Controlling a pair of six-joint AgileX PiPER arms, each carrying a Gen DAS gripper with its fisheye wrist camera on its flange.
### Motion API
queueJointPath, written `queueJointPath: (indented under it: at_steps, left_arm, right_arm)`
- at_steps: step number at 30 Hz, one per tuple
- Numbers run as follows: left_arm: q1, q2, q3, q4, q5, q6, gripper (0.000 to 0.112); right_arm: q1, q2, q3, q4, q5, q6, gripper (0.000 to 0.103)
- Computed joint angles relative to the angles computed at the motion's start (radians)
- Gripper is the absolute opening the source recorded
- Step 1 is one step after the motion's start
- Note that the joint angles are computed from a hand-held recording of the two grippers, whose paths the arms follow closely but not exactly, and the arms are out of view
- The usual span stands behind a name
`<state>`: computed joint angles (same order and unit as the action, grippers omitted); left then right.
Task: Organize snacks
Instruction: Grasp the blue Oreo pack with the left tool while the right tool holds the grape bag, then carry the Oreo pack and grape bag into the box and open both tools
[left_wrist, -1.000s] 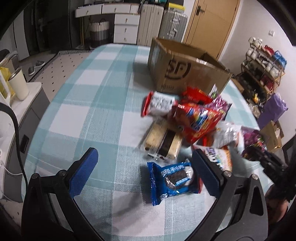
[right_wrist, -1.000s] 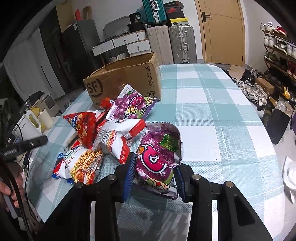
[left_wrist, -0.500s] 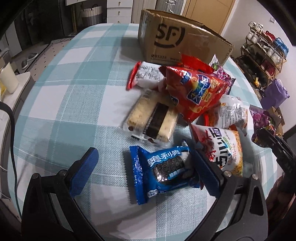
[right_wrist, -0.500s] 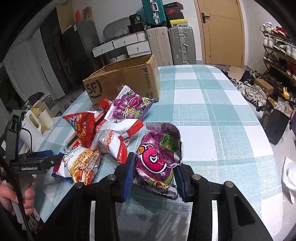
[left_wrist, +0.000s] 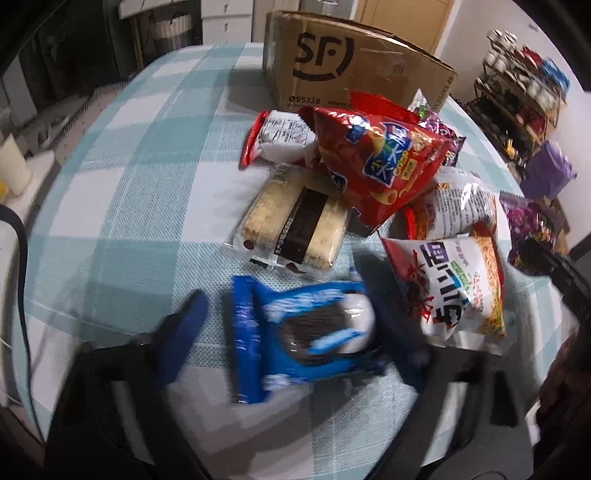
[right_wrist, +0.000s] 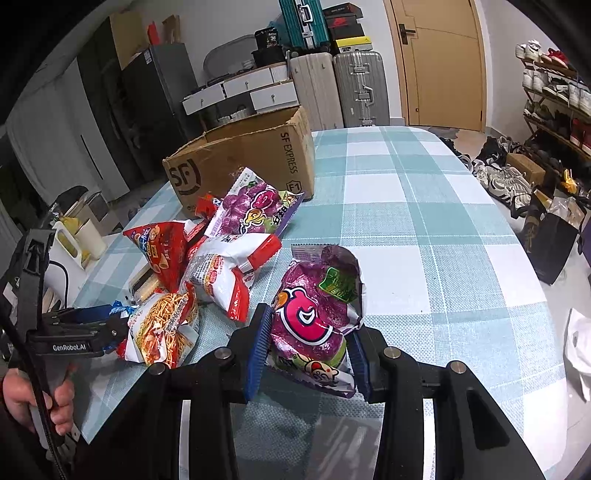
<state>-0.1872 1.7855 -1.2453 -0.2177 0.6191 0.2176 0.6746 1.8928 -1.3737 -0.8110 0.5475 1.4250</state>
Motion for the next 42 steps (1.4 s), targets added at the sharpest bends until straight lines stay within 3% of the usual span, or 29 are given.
queueJointPath:
  at_steps: [1,4,9,23,32,37,42]
  left_arm:
    - [-0.005,-0.012,0.014,0.008,-0.012,0.014,0.054]
    - [0.011,-0.020,0.017,-0.072,0.003,0.113,0.044]
    - [0.071,-0.017,-0.001,-0.218,0.061,0.246,0.042]
    - [0.145,-0.065,-0.058,-0.306,0.147,0.326,0.042]
    - [0.138,-0.087,-0.198,-0.320,0.206,0.325,0.042]
    - [0.099,-0.060,-0.335,-0.287,0.225,0.281,0.042]
    - [0.069,0.011,-0.529,-0.263,0.296,0.235,0.042]
  right_arm:
    - [0.000,-0.001,0.003,-0.002,-0.003,0.004,0.040]
    - [0.002,-0.001,0.004,-0.005,-0.003,0.010,0.040]
    - [0.004,-0.002,0.004,-0.014,0.001,0.019,0.040]
    - [0.022,-0.054,0.016,-0.108,0.006,0.118,0.040]
    - [0.023,-0.042,-0.083,-0.041,-0.020,-0.001,0.040]
    - [0.016,-0.009,-0.202,0.054,-0.021,-0.157,0.040]
    - [-0.013,0.040,-0.357,0.210,-0.022,-0.353,0.040]
